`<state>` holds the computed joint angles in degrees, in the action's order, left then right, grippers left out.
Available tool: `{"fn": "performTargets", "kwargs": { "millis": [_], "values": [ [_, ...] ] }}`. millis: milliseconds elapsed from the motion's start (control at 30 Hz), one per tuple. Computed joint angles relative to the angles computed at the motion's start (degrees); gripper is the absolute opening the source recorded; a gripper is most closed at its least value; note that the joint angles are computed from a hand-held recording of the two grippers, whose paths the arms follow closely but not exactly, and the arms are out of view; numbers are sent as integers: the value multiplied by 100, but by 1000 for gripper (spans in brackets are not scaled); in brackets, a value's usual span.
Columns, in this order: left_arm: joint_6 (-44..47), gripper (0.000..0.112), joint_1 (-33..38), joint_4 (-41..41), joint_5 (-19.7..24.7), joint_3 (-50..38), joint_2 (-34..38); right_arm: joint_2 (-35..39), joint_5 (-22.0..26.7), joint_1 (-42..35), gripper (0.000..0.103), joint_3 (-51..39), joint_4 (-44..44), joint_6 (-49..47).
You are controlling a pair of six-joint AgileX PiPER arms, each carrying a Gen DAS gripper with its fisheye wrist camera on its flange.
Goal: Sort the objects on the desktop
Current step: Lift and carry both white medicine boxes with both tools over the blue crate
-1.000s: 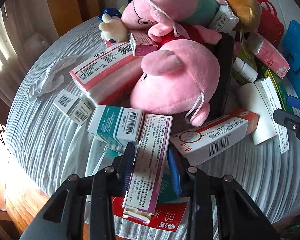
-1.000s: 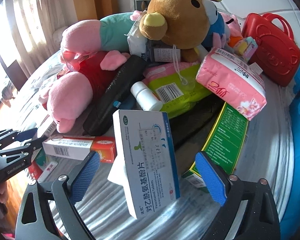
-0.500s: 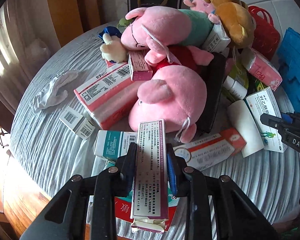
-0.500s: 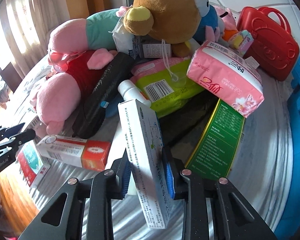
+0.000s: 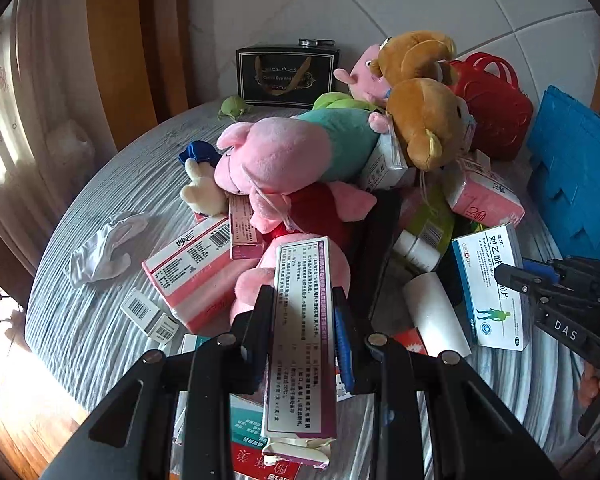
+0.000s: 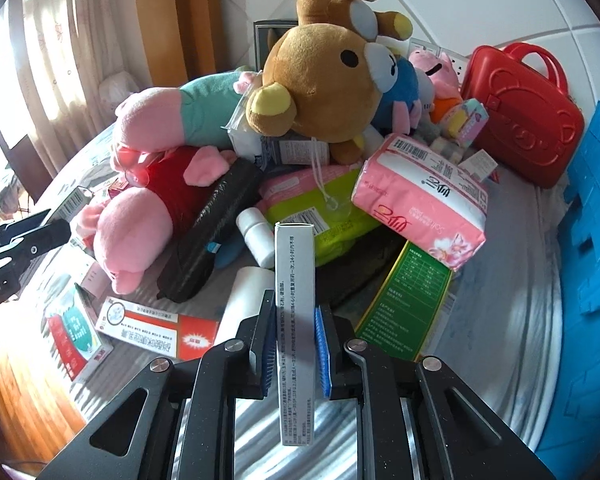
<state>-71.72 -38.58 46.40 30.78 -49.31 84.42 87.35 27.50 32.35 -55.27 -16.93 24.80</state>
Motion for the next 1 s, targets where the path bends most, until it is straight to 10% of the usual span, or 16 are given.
{"fn": "performTargets", "kwargs": {
  "millis": [500,1000],
  "values": [
    [-156,27,-849,704,515,-1184,81,-1646,549,303,17,-177,-1489,1364],
    [879,27,-2109,789,639,-4195,1453,-3703,2006,37,17,-448,-3271,2489]
  ]
}}
